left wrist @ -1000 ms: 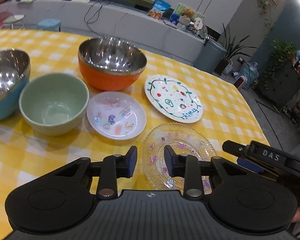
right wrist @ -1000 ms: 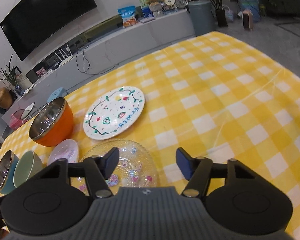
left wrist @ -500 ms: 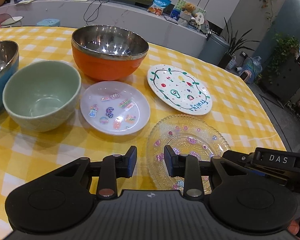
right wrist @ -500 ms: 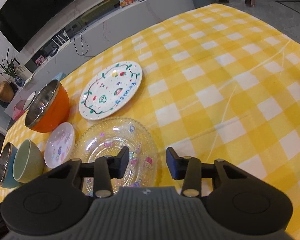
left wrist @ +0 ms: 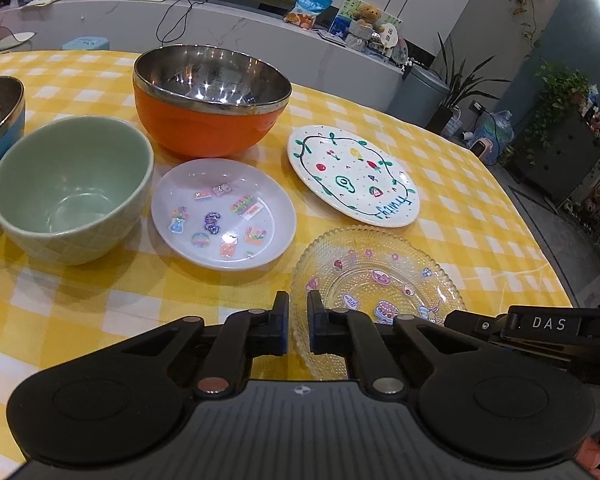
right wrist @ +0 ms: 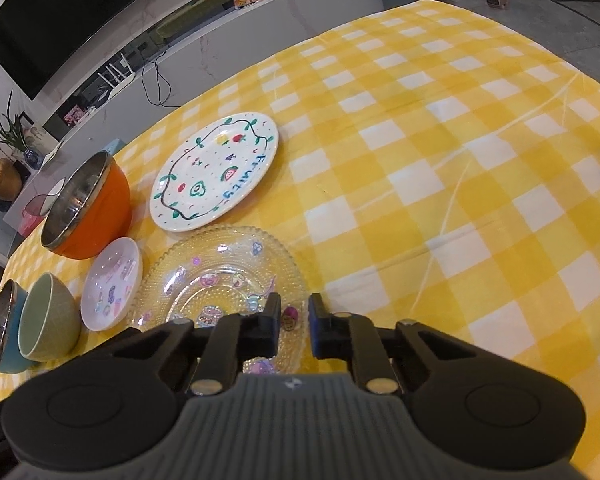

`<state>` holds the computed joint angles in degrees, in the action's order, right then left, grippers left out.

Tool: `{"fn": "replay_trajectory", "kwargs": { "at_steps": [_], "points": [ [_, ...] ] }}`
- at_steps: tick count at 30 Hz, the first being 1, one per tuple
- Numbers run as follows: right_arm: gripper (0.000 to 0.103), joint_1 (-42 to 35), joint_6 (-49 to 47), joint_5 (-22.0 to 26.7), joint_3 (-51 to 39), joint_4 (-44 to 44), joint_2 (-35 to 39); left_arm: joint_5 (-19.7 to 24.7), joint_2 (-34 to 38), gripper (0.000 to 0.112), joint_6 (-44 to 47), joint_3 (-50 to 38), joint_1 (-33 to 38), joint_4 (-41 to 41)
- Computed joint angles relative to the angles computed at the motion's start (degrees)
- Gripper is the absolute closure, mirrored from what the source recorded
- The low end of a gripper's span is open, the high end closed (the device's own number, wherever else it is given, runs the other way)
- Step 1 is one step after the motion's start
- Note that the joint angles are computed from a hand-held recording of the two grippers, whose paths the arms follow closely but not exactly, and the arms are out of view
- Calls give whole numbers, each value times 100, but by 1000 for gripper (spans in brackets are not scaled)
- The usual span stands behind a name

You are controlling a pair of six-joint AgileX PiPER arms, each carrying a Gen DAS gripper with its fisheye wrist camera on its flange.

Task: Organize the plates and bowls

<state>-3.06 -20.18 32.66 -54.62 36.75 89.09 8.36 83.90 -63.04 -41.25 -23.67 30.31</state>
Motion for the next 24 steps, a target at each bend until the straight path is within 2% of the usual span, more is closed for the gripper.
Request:
{"fn": "replay_trajectory", "kwargs": {
  "at_steps": [7,10,15,24],
  "points": [
    [94,4,-136,135,56,146,-126,416,-243,104,460,-31,-4,-417],
    [94,-35,-316,305,137,387,-257,723,-507,104,289,-23,-65,-262],
    [94,-210,-776,768,333,975,-522,1474,-1049,105,52,-42,-258,0],
    [94,201,-1173,1213,823,1461,-1160,2723,-2481,105,597,266,18,-716]
  ]
}}
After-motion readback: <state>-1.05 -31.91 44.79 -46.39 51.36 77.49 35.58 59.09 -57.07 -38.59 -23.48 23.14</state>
